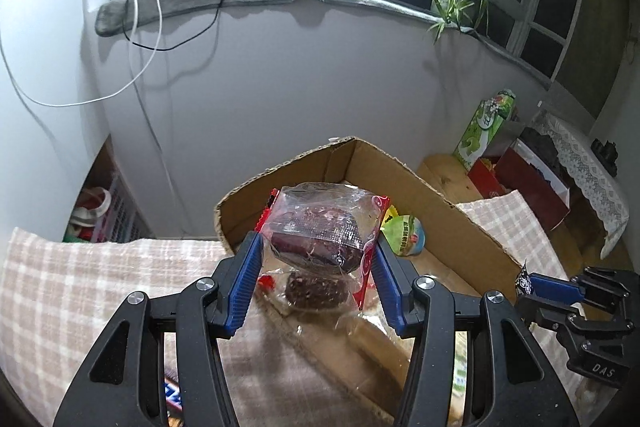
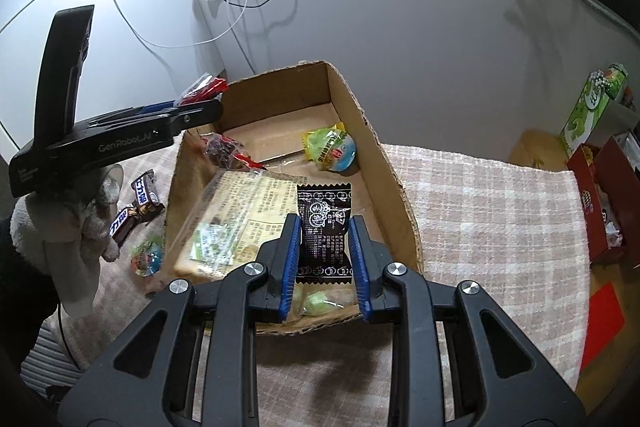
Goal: Organize snacks
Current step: 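Carry both items over the box and open both grippers to drop them, then move both grippers back toward the Snickers bars and jelly cup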
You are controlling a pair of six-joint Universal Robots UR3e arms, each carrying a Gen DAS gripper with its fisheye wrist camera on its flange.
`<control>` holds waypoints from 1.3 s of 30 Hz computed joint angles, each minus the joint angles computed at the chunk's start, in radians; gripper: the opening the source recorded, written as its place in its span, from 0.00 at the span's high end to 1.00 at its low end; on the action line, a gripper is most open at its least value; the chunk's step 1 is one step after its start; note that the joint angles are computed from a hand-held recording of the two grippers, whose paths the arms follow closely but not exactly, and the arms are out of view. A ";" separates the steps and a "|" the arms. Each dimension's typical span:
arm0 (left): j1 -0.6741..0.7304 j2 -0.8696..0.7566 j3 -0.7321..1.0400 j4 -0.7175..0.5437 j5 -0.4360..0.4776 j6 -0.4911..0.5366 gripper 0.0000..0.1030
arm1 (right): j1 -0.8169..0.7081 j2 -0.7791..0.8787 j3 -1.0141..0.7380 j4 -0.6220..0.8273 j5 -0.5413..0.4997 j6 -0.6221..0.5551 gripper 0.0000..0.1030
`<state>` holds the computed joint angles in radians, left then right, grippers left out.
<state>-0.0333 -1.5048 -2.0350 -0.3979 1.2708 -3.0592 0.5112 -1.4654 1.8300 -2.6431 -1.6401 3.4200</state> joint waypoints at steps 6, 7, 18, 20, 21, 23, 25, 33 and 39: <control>-0.025 -0.053 0.022 0.007 0.018 -0.003 0.48 | 0.005 0.024 -0.009 -0.008 -0.006 -0.005 0.74; -0.029 -0.058 0.027 0.004 0.022 -0.002 0.47 | 0.006 0.024 -0.009 -0.010 -0.008 -0.003 0.73; -0.022 -0.049 0.036 -0.011 0.014 -0.010 0.36 | 0.036 0.011 -0.020 0.000 -0.048 0.007 0.46; -0.025 -0.045 0.037 -0.014 0.017 -0.011 0.35 | 0.044 0.006 -0.023 0.008 -0.056 0.008 0.46; -0.025 -0.041 0.034 -0.014 0.017 -0.010 0.35 | 0.047 0.003 -0.023 0.012 -0.059 0.009 0.46; -0.022 -0.028 0.028 -0.018 0.010 -0.010 0.35 | 0.059 0.000 -0.028 0.021 -0.071 0.017 0.46; -0.017 -0.008 0.019 -0.021 0.010 -0.007 0.35 | 0.069 -0.002 -0.037 0.030 -0.077 0.024 0.46; 0.072 0.145 -0.051 -0.087 -0.053 0.025 0.35 | 0.158 -0.004 -0.089 0.076 -0.137 0.059 0.46; 0.184 0.312 -0.125 -0.183 -0.129 0.077 0.35 | 0.240 0.018 -0.152 0.109 -0.177 0.083 0.46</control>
